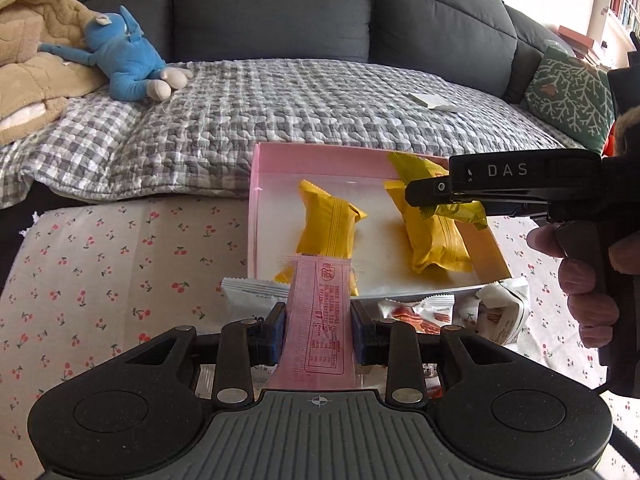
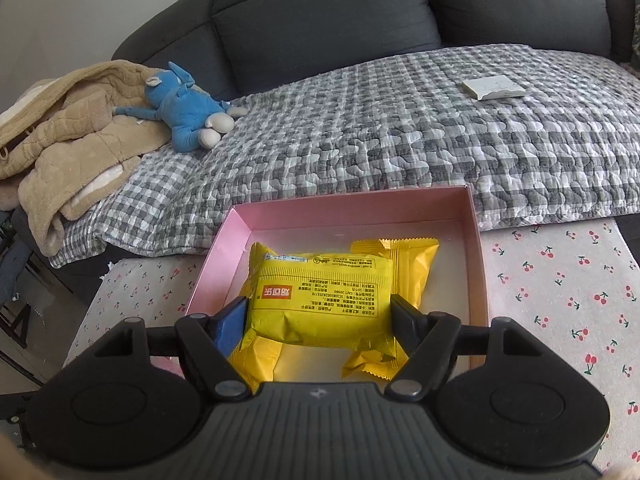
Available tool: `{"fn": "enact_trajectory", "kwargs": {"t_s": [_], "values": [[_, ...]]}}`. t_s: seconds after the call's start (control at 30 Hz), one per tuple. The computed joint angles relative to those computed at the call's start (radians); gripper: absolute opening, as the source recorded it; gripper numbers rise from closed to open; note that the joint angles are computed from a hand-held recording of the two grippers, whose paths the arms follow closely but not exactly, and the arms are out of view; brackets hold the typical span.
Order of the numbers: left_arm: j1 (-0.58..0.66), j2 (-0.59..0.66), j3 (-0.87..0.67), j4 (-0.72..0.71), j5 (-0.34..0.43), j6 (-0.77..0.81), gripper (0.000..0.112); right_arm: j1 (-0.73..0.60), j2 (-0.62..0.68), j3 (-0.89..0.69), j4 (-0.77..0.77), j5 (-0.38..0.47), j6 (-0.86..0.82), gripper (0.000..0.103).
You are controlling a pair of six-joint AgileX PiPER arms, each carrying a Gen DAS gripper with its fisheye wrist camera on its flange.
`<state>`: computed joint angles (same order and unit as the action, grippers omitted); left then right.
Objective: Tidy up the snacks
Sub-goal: 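Drop the flat yellow packet into the box with the right tool while the left carries the pink packet, then lower the pink packet into the pink box and open the left tool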
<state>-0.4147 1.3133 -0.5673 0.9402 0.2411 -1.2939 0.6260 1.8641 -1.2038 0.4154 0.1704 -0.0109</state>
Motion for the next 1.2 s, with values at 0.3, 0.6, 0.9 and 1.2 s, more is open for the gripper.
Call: {"fn": "enact_trajectory", "kwargs": {"t_s": [0.3, 0.6, 0.9, 1.2], "values": [[0.002, 0.042, -0.023, 0.1, 0.009, -0.111, 0.03, 0.003, 0.062, -0.048, 0.057, 0.011, -0.09, 0.076], [0.005, 0.091, -0.066, 0.239, 0.021, -0.23, 0.03, -0.001, 0.049, -0.039, 0.004, 0.003, -0.06, 0.086], [0.054, 0.256, -0.242, 0.425, 0.009, -0.337, 0.03, -0.012, 0.025, -0.017, -0.168, -0.016, 0.093, 0.089], [0.087, 0.428, -0.417, 0.37, 0.012, -0.228, 0.03, -0.032, 0.009, 0.004, -0.302, -0.027, 0.208, 0.089]]}}
